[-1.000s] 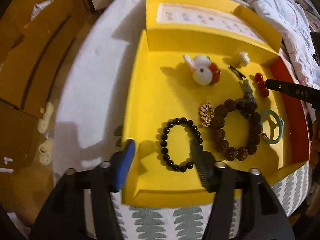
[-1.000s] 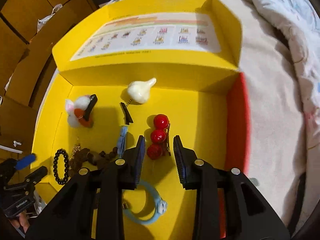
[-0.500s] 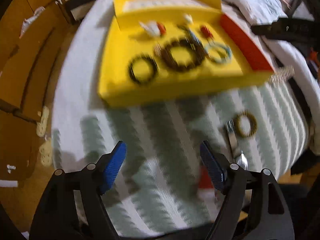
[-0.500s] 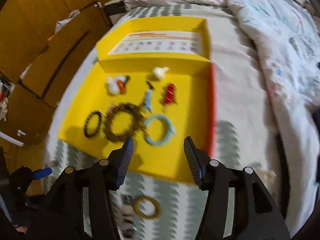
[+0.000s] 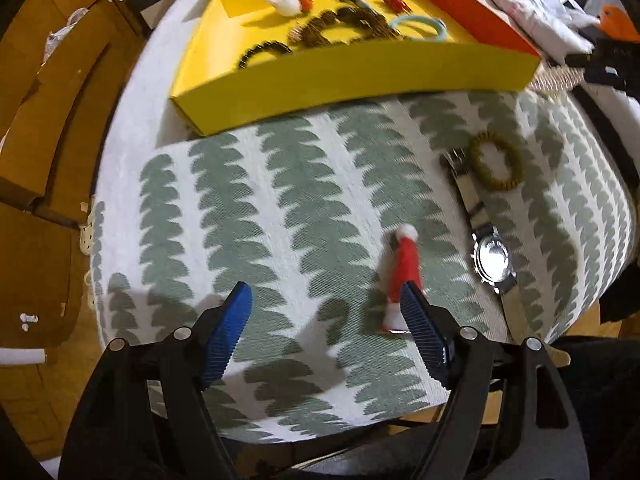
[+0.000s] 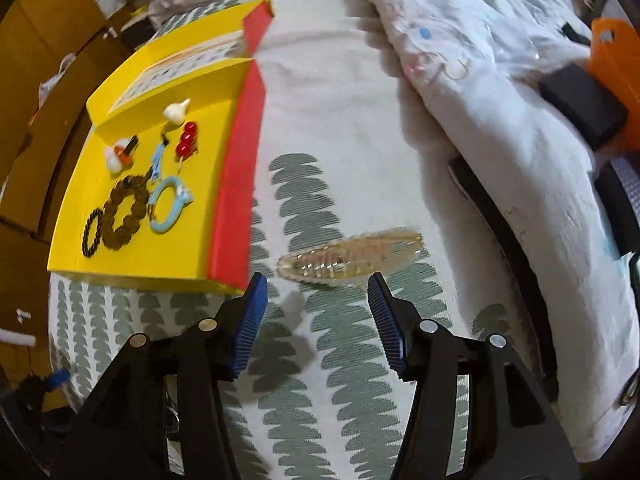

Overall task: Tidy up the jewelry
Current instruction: 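Close the left tool on the red Santa hat while the right tool grasps the clear hair claw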

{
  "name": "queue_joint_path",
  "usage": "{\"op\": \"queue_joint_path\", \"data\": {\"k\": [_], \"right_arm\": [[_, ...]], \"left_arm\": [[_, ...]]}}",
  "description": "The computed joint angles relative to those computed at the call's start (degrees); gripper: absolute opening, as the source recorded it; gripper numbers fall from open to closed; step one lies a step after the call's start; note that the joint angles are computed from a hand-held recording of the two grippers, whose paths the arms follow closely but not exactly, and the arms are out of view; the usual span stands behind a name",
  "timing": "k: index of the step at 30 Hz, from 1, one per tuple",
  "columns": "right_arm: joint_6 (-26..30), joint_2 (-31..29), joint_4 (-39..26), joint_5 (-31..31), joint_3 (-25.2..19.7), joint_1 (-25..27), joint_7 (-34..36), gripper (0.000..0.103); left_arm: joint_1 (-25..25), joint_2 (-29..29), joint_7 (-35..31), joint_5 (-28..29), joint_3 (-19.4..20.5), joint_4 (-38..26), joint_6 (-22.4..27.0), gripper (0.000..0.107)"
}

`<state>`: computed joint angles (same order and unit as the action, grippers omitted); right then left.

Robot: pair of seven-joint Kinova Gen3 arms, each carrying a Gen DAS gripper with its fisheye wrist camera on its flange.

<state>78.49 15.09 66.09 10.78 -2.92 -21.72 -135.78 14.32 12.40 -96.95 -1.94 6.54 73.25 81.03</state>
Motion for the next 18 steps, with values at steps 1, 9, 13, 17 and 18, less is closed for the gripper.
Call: {"op": "queue_joint_path", "data": {"k": [1, 9, 13, 17, 18], "right_arm": [[-0.2, -0.1, 0.2, 0.0, 0.2, 0.2, -0.2, 0.055], [-1.4, 0.4, 2.0, -1.0, 0.9, 2.6, -0.7, 0.062], [-2.4, 0.5, 3.3, -2.6, 1.2, 4.1, -1.2, 0.062], [-3.1, -1.5, 4.8, -1.9, 1.4, 4.3, -2.9, 0.062], [-3.9, -2.5, 5.7, -2.1, 1.4, 4.6, -3.5, 0.062]], "left_arm": [[0.0, 0.1, -0.2, 0.4, 0.1, 0.0, 0.2, 0.076], [1.9, 1.6, 0.2, -0.6, 0.7, -0.7, 0.9, 0.076], [2.7, 2.5, 1.1, -1.0, 0.6, -0.8, 1.3, 0.076], [3.2, 3.0, 1.5, -1.4, 0.6, -1.1, 1.1, 0.076], [3.3, 3.1, 1.5, -1.4, 0.6, -1.2, 1.0, 0.076]]}}
